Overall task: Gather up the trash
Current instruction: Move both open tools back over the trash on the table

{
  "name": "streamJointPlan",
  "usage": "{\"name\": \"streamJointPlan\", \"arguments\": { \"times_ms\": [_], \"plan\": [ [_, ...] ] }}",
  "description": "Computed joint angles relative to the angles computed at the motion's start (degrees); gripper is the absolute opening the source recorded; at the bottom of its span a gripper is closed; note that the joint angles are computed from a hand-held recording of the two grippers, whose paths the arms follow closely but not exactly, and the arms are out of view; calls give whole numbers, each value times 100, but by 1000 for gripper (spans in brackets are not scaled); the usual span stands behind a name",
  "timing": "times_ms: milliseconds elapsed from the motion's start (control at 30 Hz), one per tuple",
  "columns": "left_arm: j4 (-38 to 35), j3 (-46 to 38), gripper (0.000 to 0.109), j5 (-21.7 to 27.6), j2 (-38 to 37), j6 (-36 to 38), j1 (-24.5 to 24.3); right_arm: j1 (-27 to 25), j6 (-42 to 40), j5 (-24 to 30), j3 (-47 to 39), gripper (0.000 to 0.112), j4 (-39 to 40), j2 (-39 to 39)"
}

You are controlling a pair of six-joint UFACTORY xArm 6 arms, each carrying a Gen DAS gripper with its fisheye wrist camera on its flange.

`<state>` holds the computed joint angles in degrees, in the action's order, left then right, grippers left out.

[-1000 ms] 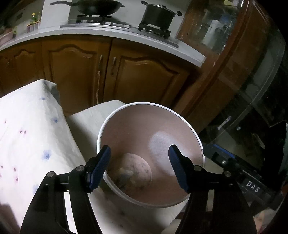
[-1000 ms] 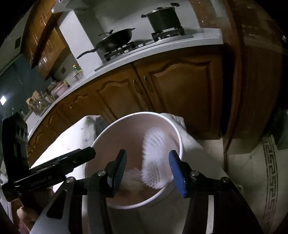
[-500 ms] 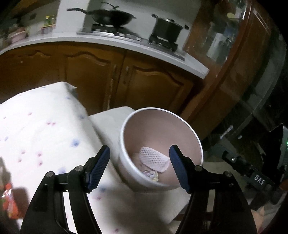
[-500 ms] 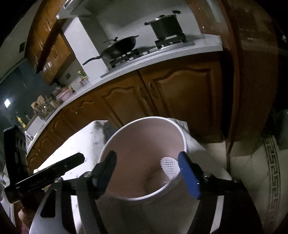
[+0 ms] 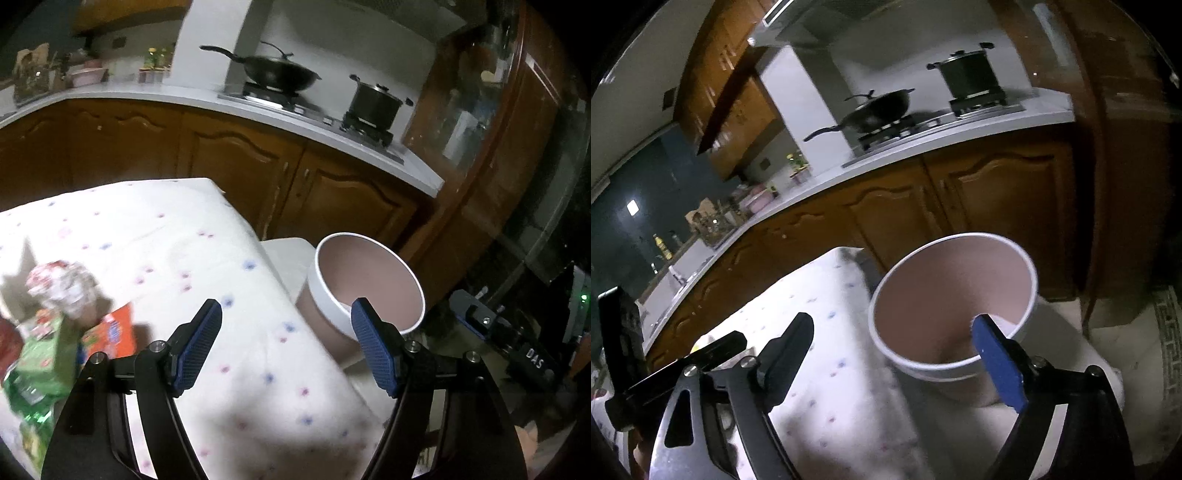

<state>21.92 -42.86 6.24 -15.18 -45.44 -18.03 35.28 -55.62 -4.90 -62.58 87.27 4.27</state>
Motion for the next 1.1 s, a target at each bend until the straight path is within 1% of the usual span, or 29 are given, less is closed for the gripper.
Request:
{"name": "streamJointPlan", "arguments": {
  "times_ms": [67, 100, 233, 333, 400, 433, 533, 567, 633, 700, 733, 800, 900, 967, 1033, 1100],
  "plan": [
    [284, 250, 76, 14, -306, -239, 68, 120, -687, -14, -85, 90, 691, -13],
    [408, 376, 76, 29, -457, -337, 103, 179, -902, -23, -108, 90, 907, -20],
    [757, 882, 76, 138, -1098, -608, 256, 420, -1394, -30, -150, 90, 1376, -32],
    [789, 1263, 76, 250, -1609, -640, 384, 577, -1743, -59, -178, 92, 1721, -43],
    [631, 1540, 77, 311, -1979, -509, 481, 665, -1963, -49, -212, 92, 1942, -37],
    [673, 1627, 77, 370, -2119, -548, 517, 709, -2024, -57, -222, 92, 2012, -35],
    [856, 1948, 77, 625, -2649, -693, 682, 846, -1820, -39, -202, 92, 1839, 3],
    [772, 2079, 78, 689, -2838, -620, 752, 894, -1926, -49, -215, 92, 1959, 10],
    [519, 2301, 78, 793, -3161, -405, 878, 978, -1828, -25, -208, 92, 1867, 37],
    [385, 2514, 78, 934, -3496, -267, 1007, 1066, -1956, -32, -250, 92, 2004, 69],
    [340, 2606, 78, 1012, -3649, -228, 1066, 1124, -1834, -4, -246, 92, 1873, 91],
    [103, 2794, 78, 1125, -3947, -26, 1187, 1235, -1878, -18, -300, 92, 1892, 150],
    [-42, 3036, 78, 1331, -4366, 130, 1340, 1386, -1511, 10, -286, 92, 1501, 215],
    [-209, 3183, 78, 1455, -4638, 298, 1468, 1490, -1509, 4, -313, 92, 1451, 266],
    [-338, 3254, 78, 1560, -4812, 411, 1554, 1595, -1136, 26, -280, 92, 1035, 302],
    [-526, 3349, 78, 1669, -5031, 593, 1670, 1688, -1024, 1, -298, 92, 911, 333]
  ]
}}
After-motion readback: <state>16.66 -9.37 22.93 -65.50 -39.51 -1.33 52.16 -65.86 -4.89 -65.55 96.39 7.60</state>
